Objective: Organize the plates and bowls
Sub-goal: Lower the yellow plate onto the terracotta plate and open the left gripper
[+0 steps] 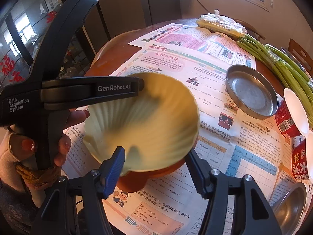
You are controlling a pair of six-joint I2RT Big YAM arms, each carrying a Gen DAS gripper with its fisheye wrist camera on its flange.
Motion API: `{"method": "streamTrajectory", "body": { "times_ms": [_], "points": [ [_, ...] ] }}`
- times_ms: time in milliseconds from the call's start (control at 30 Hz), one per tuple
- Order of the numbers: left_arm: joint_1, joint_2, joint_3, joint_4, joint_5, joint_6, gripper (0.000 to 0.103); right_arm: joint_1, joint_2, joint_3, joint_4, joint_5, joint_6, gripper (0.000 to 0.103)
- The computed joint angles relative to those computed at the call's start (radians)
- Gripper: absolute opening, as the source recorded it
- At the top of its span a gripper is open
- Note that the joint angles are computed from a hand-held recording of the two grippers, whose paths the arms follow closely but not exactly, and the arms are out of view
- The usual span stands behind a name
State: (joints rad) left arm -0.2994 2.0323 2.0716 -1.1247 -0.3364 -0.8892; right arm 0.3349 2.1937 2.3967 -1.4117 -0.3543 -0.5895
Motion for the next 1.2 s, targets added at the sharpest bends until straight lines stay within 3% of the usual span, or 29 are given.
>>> {"method": "streamTrajectory", "body": {
  "times_ms": [333,467,700,967,1200],
  "points": [
    [-0.002,-0.021,-0.014,0.002,-0.022,-0.011,0.050,-0.002,0.007,0.017,-0.008,0.001,0.007,0.064],
    [-0.007,-0.037,-0.029,0.012,-0.033,-0.017,0.050,0.009,-0.036,-0.056,0.054,0.021,-0.037,0.064],
    [-0.015,-0.052,-0.053,0.012,-0.038,-0.023,0.051,0.007,-0.022,-0.035,0.034,0.025,-0.032,0.064],
    [-0.021,-0.027,-0.037,-0.029,-0.030,-0.039,0.051,-0.010,-0.015,-0.016,0.019,-0.026,-0.007,0.064],
    [-0.022,0.009,0.012,-0.109,-0.057,-0.051,0.051,-0.021,-0.018,-0.011,0.027,-0.042,0.012,0.064]
  ]
}}
